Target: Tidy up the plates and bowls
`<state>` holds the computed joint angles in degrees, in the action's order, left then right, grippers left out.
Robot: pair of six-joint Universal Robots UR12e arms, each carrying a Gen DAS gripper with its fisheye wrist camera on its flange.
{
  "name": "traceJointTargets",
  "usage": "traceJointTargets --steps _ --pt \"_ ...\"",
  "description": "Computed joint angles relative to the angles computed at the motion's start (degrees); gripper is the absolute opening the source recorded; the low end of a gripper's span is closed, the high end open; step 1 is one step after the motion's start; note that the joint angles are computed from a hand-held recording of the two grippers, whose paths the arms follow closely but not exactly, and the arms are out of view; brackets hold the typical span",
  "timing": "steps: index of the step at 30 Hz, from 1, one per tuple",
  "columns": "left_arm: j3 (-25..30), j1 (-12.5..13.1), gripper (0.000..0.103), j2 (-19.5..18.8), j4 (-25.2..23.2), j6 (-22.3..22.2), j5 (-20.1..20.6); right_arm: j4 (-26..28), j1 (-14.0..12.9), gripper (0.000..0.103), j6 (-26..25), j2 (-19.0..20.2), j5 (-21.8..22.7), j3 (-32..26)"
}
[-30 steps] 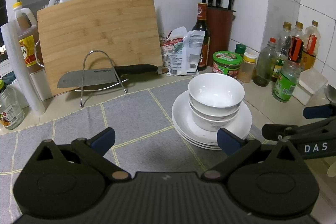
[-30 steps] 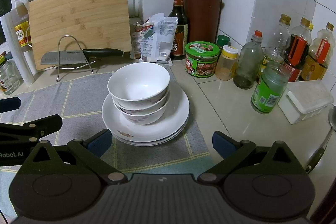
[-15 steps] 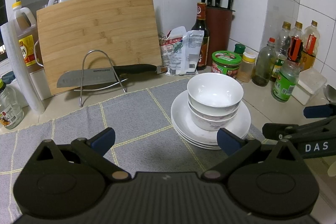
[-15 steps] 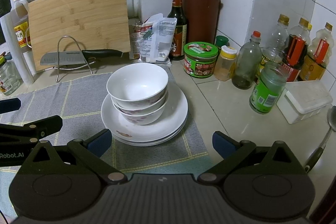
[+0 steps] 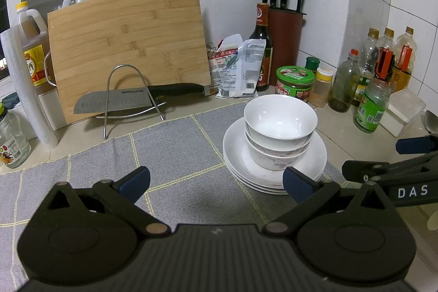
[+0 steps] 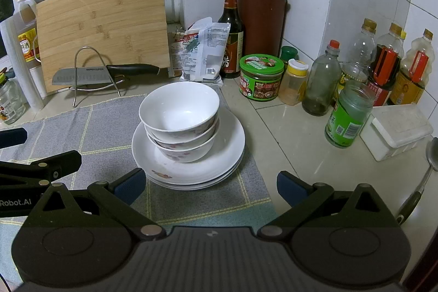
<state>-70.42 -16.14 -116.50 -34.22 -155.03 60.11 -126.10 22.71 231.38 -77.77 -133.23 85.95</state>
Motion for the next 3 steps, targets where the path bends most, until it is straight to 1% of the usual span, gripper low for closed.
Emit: traceJointTargets --steps 3 --pt "-0.09 0.03 0.102 0.01 0.02 0.04 -0.11 0.21 0.02 0.103 0.03 0.01 -0.08 -0.06"
